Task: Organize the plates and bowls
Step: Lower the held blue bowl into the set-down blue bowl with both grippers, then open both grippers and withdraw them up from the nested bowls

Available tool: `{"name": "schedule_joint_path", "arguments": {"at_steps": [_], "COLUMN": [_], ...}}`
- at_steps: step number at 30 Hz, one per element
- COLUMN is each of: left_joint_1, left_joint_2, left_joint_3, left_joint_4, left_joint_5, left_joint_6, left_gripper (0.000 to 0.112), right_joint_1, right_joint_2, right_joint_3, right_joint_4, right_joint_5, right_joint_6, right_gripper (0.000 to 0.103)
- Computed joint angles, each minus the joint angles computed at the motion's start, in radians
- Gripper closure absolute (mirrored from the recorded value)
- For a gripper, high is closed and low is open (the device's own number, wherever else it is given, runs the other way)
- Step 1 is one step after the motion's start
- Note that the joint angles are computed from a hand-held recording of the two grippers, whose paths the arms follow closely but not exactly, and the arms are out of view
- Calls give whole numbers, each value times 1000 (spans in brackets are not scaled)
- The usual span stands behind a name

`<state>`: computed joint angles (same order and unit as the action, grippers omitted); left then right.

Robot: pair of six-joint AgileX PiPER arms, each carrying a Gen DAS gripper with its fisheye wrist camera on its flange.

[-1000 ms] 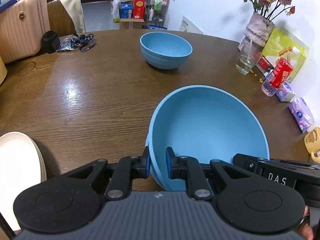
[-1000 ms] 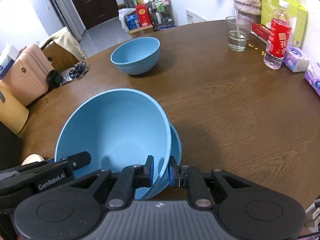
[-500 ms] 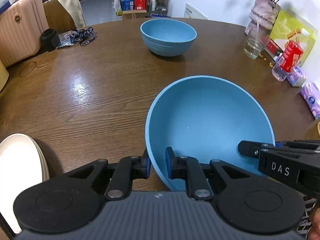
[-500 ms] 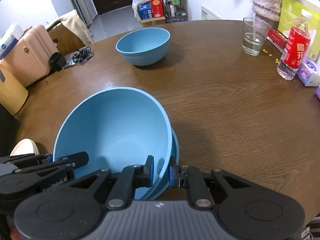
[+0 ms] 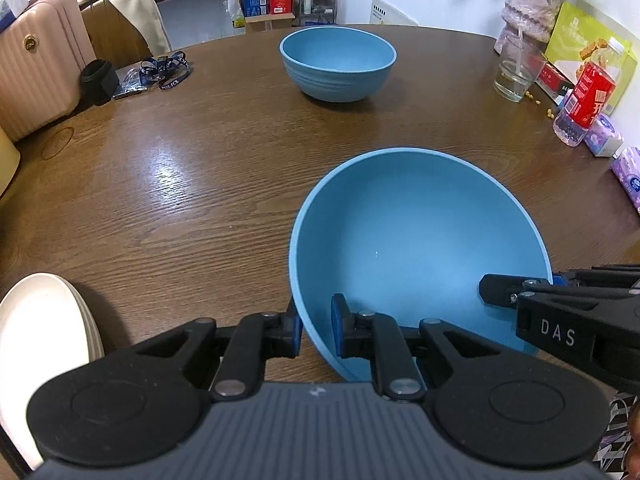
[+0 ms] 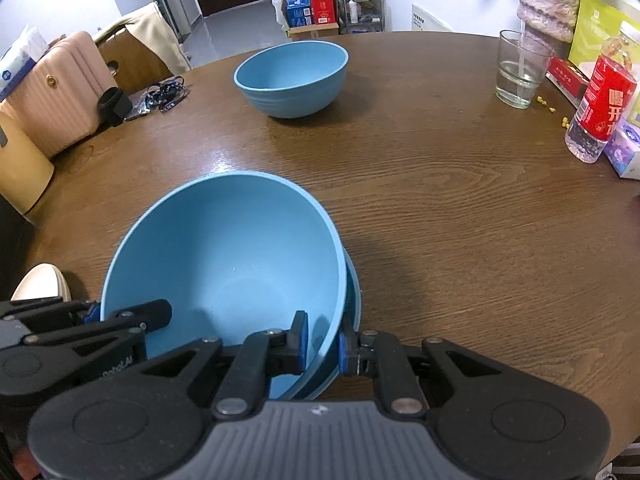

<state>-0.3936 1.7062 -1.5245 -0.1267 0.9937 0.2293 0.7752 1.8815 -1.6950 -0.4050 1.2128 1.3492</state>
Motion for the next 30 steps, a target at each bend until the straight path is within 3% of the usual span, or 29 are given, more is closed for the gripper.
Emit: {"name": "schedule_joint_path", "arguments": {"at_steps": [20,30], "left_joint_1": [7,3], "left_joint_2": [6,-5], "left_joint_3": [-6,15], "left_joint_4": [-12,-1], "left_joint_5": [4,-17], "left_joint_6": [-3,-12], "left_gripper": [96,98], "right_joint_1": [-13,-17], "right_joint_2": [0,-21], "right_joint_3": [7,14], "right_joint_4": [18,23], "right_joint_5": [-19,-30], "right_joint_6": [-16,-22], "right_gripper": [85,77]}}
